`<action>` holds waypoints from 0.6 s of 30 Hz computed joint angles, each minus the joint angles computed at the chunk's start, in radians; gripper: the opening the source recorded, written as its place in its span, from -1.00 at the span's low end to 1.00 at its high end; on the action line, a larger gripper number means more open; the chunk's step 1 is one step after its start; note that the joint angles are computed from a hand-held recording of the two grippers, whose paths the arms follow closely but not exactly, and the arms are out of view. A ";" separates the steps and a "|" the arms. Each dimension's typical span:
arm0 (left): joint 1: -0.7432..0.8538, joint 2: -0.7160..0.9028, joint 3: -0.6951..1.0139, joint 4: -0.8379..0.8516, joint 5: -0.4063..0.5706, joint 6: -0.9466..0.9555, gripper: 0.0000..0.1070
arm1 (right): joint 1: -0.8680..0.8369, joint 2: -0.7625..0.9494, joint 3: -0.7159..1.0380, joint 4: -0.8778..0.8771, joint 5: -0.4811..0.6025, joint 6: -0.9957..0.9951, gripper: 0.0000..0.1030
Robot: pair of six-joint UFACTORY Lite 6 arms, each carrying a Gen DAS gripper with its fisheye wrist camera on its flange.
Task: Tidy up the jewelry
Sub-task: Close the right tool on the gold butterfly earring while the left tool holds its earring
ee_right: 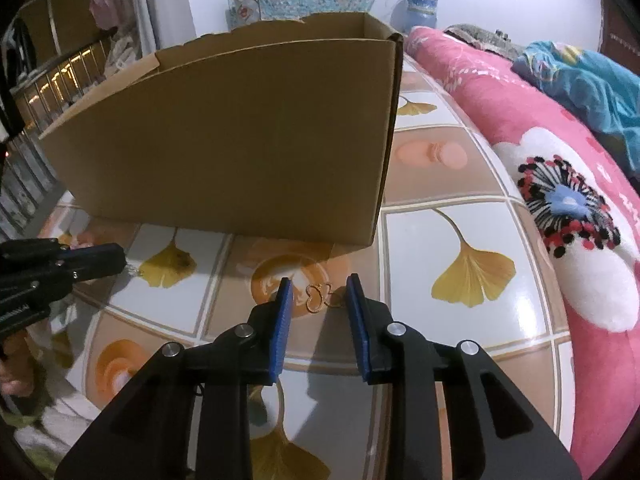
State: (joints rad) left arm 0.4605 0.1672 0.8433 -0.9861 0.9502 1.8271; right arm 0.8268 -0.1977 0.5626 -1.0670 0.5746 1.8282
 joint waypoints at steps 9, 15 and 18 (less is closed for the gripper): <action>0.002 0.001 0.000 -0.001 0.002 0.001 -0.96 | -0.019 -0.026 -0.016 0.005 -0.027 -0.010 -0.70; 0.002 -0.002 -0.003 -0.002 0.001 0.001 -0.96 | -0.011 -0.037 -0.029 -0.011 -0.030 0.013 -0.70; 0.003 -0.001 -0.002 -0.002 0.002 0.001 -0.96 | -0.013 -0.054 -0.041 -0.011 -0.037 0.014 -0.70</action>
